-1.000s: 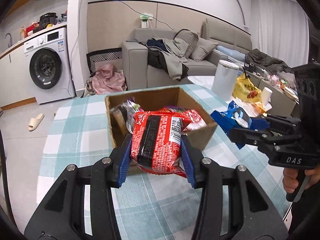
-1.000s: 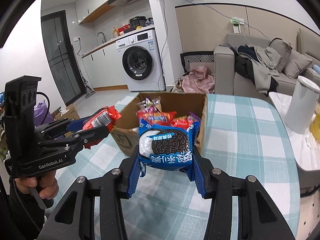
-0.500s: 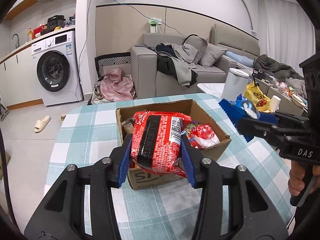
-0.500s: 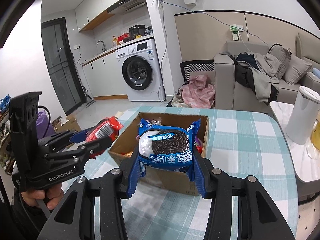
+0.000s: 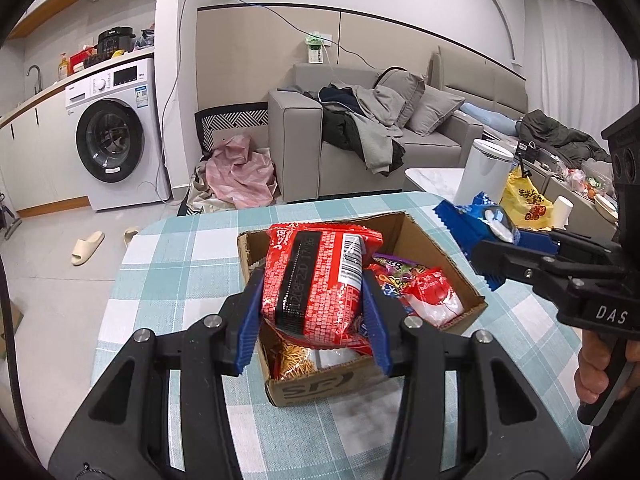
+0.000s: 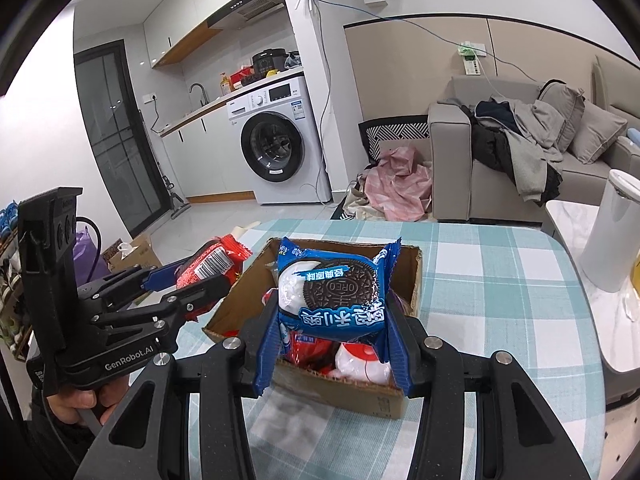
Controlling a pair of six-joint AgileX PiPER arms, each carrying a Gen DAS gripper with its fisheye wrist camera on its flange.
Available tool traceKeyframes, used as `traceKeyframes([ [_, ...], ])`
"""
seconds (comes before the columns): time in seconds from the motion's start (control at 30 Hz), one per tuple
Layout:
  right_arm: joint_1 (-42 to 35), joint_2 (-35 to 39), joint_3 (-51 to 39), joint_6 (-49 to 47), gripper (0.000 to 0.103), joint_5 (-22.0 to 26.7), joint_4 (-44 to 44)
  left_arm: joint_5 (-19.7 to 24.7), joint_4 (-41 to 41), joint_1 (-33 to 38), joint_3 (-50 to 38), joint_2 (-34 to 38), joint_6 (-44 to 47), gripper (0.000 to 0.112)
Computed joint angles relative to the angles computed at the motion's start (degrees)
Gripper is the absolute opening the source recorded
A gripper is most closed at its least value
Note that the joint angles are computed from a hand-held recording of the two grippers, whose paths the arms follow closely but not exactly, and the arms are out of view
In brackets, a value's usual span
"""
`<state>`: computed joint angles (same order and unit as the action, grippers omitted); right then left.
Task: Organize snacks
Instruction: 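Lower both packs into the box and open both grippers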
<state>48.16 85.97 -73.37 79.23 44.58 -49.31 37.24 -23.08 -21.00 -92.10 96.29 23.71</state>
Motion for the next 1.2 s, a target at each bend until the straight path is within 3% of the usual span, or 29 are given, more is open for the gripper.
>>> traceKeyframes([
  [0.37, -5.2, 5.1, -3.4, -5.6, 0.047, -4.4, 4.6, 0.1, -2.4, 1.2, -5.2, 7.2, 1.2, 0.043],
  [0.87, -10.5, 10.0, -5.1, -10.6, 0.047, -7.9, 10.3, 0.9, 0.1, -0.1, -12.3, 15.8, -1.1, 0.043],
  [1.1, -10.5, 9.5, -3.8, -9.4, 0.053, -8.0, 7.9, -1.1, 1.4, -0.6, -11.3, 15.7, -2.3, 0.044],
  [1.2, -10.1, 8.2, -2.6, -8.1, 0.056, -7.8, 6.2, -1.2, -0.6, -0.1, -9.8, 14.4, -0.6, 0.056],
])
